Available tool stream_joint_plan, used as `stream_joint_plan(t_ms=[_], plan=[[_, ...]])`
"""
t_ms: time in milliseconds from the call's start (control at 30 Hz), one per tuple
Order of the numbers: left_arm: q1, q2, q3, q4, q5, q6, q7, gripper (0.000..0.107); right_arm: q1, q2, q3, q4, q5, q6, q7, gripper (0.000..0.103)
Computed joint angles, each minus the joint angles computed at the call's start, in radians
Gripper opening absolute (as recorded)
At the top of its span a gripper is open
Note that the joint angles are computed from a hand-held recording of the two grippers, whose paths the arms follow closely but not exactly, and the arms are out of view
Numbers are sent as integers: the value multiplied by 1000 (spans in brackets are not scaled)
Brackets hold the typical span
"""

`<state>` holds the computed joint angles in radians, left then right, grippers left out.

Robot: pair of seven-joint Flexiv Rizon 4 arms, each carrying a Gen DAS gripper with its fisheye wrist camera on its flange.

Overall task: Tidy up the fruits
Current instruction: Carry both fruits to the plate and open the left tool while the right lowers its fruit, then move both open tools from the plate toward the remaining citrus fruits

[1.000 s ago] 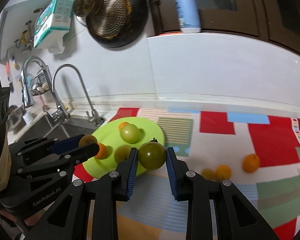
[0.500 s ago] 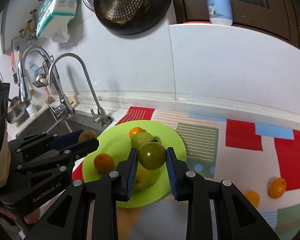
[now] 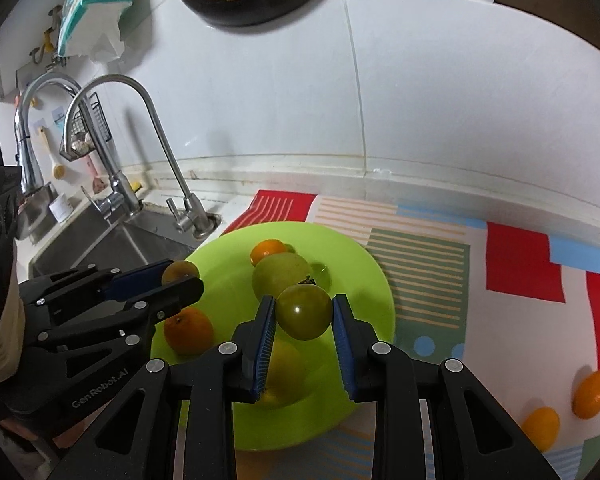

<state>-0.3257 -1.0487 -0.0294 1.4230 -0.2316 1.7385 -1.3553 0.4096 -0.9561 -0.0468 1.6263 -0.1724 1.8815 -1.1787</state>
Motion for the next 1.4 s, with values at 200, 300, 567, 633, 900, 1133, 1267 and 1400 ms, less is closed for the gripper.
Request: stream_joint_plan(t_ms=[200,300,567,633,900,1133,1267,1400], plan=[[-12,-1,20,-4,-11,-8,-17,37,-12,-12,12,-18,-5,-8,6,33],[-20,15,30,18,-10,11,-28,37,3,-6,-7,-7,18,4,18,40],[-39,73,37,111,-10,81,-40,44,91,49,-97,92,110,77,-13,40],[-43,93,33,143,-10,110,-41,45,111,70,-112,124,141,95,-26,44],[-60,165,14,256,-19,214,-29,64,210,150,-177,254,297,186,-113,60],[-84,216,-6,342,-31,292,-8,73,292,210,-226,351,452,234,-202,67],[-94,235,-24,375,-36,325,-2,78,319,240,-235,398,529,256,-244,67],[-105,251,-38,403,-31,358,6,83,343,266,-244,444,602,281,-280,69]])
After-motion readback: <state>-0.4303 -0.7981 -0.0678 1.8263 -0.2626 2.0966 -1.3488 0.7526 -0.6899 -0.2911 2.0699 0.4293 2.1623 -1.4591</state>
